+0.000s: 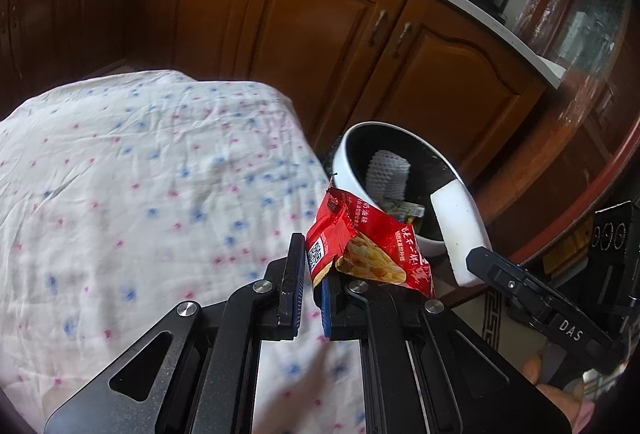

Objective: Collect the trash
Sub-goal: 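Carry the sponge with the right tool while the left tool carries the red packet to the bin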

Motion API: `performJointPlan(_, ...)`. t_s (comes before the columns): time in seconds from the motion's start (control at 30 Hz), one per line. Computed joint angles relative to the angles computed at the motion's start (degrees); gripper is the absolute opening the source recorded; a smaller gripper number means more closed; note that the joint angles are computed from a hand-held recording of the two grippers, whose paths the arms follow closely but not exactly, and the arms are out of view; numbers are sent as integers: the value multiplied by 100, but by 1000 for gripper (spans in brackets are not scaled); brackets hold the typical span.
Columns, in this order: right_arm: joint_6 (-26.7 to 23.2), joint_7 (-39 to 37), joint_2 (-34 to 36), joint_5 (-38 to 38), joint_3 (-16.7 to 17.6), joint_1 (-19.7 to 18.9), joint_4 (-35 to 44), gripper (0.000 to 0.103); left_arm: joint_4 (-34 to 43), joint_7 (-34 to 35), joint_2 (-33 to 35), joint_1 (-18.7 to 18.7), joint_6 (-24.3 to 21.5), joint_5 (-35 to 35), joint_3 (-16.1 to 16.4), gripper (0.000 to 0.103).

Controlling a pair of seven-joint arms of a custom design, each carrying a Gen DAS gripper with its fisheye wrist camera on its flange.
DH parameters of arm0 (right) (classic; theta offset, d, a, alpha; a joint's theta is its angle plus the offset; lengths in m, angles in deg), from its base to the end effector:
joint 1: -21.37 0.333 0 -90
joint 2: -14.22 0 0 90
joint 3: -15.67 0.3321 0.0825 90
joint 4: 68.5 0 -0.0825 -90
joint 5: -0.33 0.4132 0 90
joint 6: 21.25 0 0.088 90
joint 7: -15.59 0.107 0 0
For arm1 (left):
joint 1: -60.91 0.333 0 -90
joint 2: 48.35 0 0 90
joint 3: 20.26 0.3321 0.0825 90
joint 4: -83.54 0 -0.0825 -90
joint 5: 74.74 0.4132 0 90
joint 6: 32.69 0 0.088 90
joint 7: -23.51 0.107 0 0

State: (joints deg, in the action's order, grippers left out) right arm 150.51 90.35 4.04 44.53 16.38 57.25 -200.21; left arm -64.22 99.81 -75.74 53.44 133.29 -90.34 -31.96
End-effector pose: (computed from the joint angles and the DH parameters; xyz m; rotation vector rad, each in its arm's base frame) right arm 0.4678 0.2854 0.5107 -1.7138 1.4175 -0.1289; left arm 0.4348 -0.1410 0.5111 -1.9817 1.7486 -1.0157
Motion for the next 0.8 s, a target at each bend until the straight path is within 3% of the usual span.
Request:
performJointPlan(0.5,6,278,104,-324,-65,-298,67,50,746,-226,703,109,-91,542,-300,6)
performJointPlan(0.8,-93,584,355,-911,69,-635,377,51,1422,-570,1318,198,-299,1182,-416,6)
